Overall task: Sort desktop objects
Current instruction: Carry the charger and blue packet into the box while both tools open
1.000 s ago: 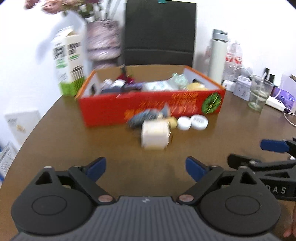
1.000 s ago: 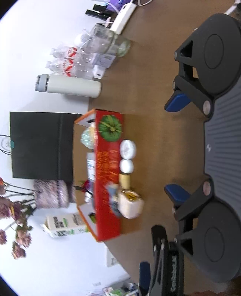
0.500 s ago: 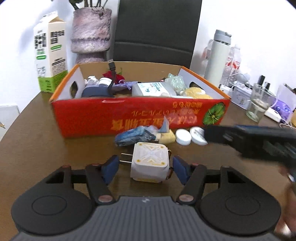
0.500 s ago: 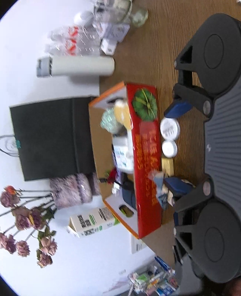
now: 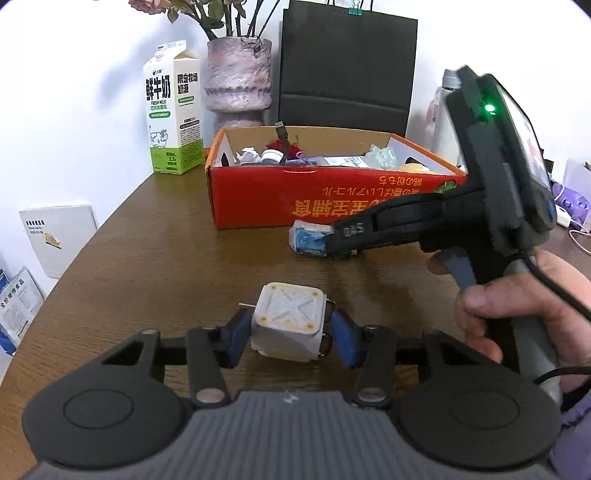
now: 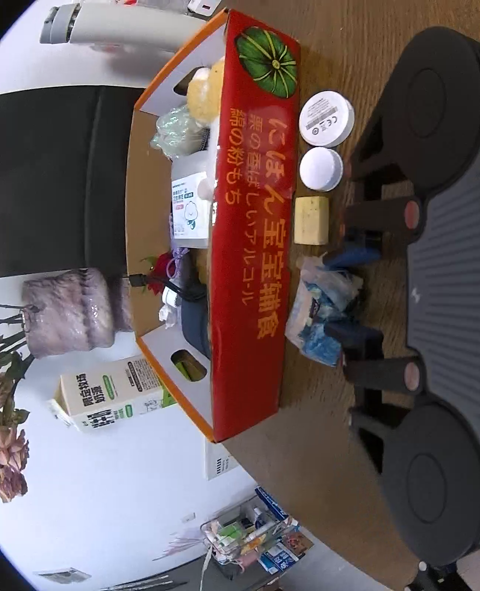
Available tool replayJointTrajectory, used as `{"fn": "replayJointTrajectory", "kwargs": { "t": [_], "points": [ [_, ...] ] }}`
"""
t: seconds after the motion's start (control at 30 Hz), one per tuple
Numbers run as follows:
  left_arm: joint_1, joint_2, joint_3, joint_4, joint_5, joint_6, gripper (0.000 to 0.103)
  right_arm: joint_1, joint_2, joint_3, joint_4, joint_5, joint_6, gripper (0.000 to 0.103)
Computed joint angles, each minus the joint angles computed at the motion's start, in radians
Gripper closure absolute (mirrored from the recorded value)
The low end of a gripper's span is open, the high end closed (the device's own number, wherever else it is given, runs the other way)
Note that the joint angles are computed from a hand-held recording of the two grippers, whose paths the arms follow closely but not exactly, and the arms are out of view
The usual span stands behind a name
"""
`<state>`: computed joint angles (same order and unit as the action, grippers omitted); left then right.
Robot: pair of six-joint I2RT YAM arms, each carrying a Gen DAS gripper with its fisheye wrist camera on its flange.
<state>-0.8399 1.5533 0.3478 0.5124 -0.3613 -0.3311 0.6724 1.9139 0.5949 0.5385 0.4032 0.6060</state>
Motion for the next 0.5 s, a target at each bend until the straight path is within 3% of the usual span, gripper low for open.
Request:
{"fn": "replayJointTrajectory", "kwargs": {
  "t": [0.07,0.27,0.37,0.5],
  "points": [
    [-0.006,0.007,0.002,0.008,-0.008,0.005,0.054,0.002,-0.032,-0.036,-0.001,-0.013,0.023,0.087],
    [0.012,-0.002,-0.002,0.027,0.021,-0.011,0.058,0.1,-0.18,-0.199,-0.054,0.095,0.155,0.094],
    [-0.022,-0.044,-0.017,0.031,-0.027,0.009,0.059,0.183,-0.298,-0.31,-0.056,0.169,0.239,0.095],
    [-0.049,-0.075,-0.014,0.0,-0.044,0.018,0.058,0.279,-0.415,-0.351,-0.194,0.265,0.326,0.095]
  ]
}}
